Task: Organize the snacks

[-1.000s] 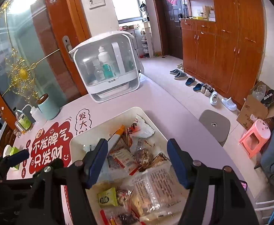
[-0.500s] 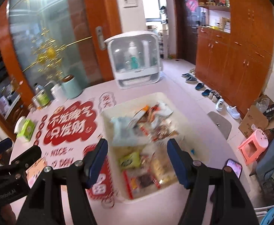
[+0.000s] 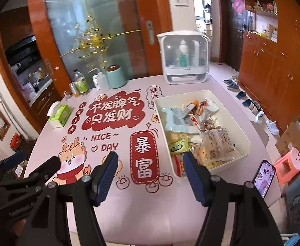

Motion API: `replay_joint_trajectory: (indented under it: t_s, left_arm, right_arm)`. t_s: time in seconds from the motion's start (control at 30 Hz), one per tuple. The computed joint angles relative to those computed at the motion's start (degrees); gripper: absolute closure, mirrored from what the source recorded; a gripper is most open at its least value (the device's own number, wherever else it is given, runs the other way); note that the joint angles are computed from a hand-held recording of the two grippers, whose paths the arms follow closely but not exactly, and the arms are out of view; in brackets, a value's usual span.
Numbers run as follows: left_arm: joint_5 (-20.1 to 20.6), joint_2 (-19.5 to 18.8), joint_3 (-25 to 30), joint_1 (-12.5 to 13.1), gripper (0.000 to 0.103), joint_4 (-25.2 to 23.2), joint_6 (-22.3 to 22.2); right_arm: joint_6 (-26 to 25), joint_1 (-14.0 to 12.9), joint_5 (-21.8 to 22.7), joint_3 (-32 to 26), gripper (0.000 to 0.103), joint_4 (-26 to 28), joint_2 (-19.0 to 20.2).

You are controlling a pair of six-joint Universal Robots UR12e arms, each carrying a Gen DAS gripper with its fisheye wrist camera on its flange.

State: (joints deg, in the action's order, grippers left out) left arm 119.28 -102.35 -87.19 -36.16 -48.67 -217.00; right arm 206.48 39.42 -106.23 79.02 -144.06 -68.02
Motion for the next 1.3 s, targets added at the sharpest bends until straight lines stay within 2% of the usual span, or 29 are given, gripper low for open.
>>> replay_joint_trajectory:
  t_s: [0.17,0.43,0.8,1.3]
  left_arm:
    - [0.6,0.6,-0.3,-0.4,0.001,-1.2,-2.5]
    - [1.2,0.4,0.1,-0.4,0.001,-2.3,-4.4]
    - [1.3,-1.0,2.1,-0.1,0.001,-5.1,-4.3]
    - [0.4,-2.2,3.5,0.5,0.001,-6.5,-3.6]
  right_arm:
    - [-2.0,0.9,-0.2,0.3,0.037,-0.1,-0.4]
    - [-2.7,0.9,-0.6,0.4,0.037,-0.4,-0.5]
    - [-3.5,0.0,2.0,-0.8,0.037,1.3,0.3]
    - [-3.5,-0.7,3.3,-2.3,0.037,3.1,1.3]
